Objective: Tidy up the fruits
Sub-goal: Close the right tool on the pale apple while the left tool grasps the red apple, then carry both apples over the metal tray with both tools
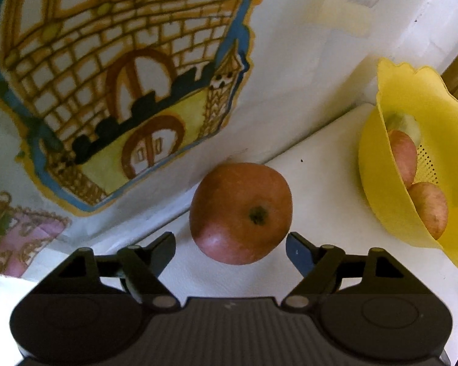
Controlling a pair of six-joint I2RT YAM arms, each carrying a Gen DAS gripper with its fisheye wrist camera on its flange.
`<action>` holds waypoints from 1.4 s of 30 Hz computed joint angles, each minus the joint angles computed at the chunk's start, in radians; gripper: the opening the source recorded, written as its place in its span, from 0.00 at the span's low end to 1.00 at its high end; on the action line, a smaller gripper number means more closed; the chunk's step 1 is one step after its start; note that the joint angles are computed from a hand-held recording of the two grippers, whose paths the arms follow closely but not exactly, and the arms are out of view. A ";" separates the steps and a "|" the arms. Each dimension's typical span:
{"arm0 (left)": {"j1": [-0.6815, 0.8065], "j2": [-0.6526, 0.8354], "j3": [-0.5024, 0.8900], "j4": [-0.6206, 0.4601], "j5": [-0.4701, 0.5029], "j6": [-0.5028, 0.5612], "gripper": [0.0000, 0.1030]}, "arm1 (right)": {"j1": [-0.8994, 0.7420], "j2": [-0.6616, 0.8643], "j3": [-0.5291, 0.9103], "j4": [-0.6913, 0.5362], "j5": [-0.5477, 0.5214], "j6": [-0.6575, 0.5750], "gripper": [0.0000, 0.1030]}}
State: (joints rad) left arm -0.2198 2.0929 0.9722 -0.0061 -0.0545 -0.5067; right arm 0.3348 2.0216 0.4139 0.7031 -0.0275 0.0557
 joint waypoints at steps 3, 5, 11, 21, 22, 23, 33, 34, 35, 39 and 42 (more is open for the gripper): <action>-0.018 0.005 -0.020 0.036 -0.012 -0.012 0.81 | -0.003 -0.028 -0.057 0.045 0.027 -0.013 0.69; -0.033 0.006 -0.039 0.070 -0.026 -0.020 0.81 | -0.003 -0.050 -0.100 0.088 0.032 0.010 0.69; -0.060 0.028 -0.061 0.151 -0.103 -0.076 0.81 | -0.027 -0.012 -0.112 0.156 0.042 0.078 0.69; -0.075 0.053 -0.127 0.299 -0.129 -0.107 0.72 | -0.029 -0.006 -0.140 0.211 0.031 0.113 0.69; -0.076 0.053 -0.143 0.320 -0.128 -0.108 0.72 | -0.028 -0.015 -0.146 0.208 0.031 0.111 0.69; -0.077 0.054 -0.156 0.336 -0.128 -0.102 0.72 | -0.028 -0.021 -0.150 0.206 0.032 0.111 0.69; -0.077 0.061 -0.366 0.614 -0.055 0.059 0.72 | 0.011 -0.080 -0.155 0.121 0.087 0.125 0.69; -0.078 0.063 -0.385 0.640 -0.048 0.074 0.72 | 0.018 -0.084 -0.156 0.119 0.095 0.127 0.69; -0.077 0.067 -0.408 0.671 -0.038 0.090 0.72 | 0.025 -0.088 -0.159 0.115 0.103 0.130 0.69; -0.033 0.098 -0.435 0.741 0.031 0.155 0.71 | 0.056 -0.111 -0.175 0.107 0.137 0.152 0.69; -0.012 0.103 -0.500 0.825 0.074 0.178 0.71 | 0.091 -0.127 -0.193 0.101 0.169 0.181 0.69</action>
State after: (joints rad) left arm -0.2321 2.1963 0.4726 0.8186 0.0194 -0.3290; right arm 0.4262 1.8950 0.2214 0.8046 0.1414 0.2367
